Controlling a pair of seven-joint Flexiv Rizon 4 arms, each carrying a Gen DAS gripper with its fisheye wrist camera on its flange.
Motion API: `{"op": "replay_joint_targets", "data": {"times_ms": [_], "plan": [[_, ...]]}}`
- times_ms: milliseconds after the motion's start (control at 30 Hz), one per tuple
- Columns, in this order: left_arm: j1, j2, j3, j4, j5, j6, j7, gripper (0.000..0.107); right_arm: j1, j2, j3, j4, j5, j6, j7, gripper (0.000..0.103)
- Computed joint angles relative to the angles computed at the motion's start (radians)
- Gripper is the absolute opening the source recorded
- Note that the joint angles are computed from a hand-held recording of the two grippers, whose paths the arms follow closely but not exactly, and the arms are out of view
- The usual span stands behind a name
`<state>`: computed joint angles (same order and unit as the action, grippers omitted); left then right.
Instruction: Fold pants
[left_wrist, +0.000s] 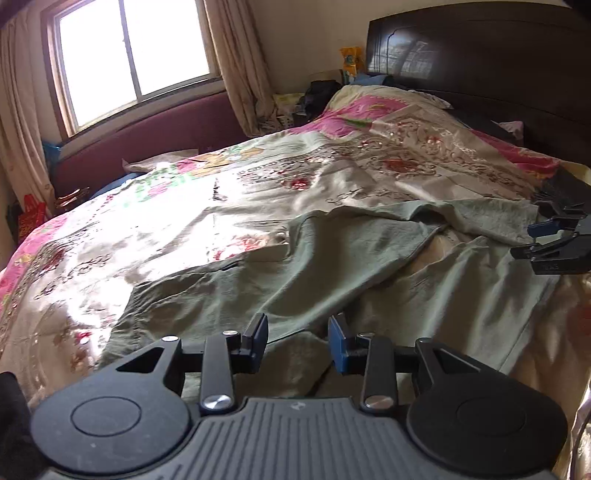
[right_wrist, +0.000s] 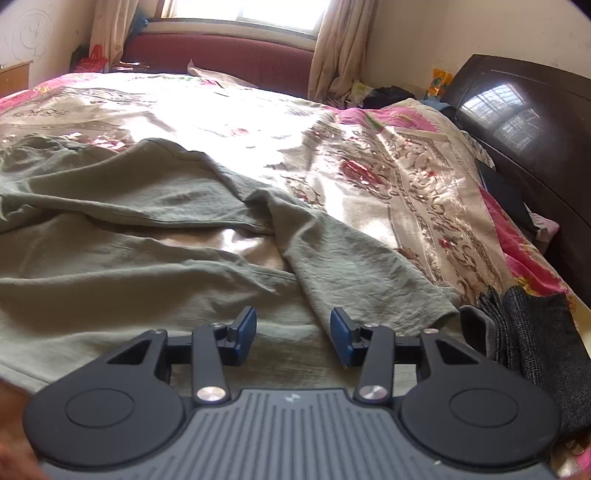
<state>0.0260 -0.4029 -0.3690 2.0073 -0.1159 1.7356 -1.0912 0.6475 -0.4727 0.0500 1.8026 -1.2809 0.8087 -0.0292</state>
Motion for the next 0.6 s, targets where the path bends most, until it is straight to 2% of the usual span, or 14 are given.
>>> {"op": "replay_joint_targets", "data": {"times_ms": [167,200,233,300,433,600], "plan": [[-0.041,-0.118,-0.078,-0.123,0.009,-0.058,0.069,0.050,-0.022,-0.012,-0.013,0.002,-0.025,-0.023,-0.109,0.044],[-0.049,-0.132,-0.085,-0.138,0.008,-0.068,0.084,0.051,-0.035,-0.018,-0.009,-0.004,-0.008,-0.002,-0.142,0.032],[-0.057,-0.143,-0.087,-0.149,0.006,-0.074,0.096,0.051,-0.054,-0.023,-0.003,-0.009,0.020,0.032,-0.177,0.014],[-0.072,-0.160,-0.087,-0.167,-0.004,-0.088,0.115,0.051,-0.069,-0.024,-0.005,-0.013,0.059,0.067,-0.214,0.004],[-0.096,-0.178,-0.072,-0.184,-0.030,-0.108,0.137,0.051,-0.080,0.002,-0.036,-0.014,0.056,0.075,-0.210,0.001],[-0.132,-0.214,-0.052,-0.234,-0.065,-0.130,0.144,0.051,-0.105,0.024,-0.069,-0.046,-0.012,0.015,-0.220,0.001]]}}
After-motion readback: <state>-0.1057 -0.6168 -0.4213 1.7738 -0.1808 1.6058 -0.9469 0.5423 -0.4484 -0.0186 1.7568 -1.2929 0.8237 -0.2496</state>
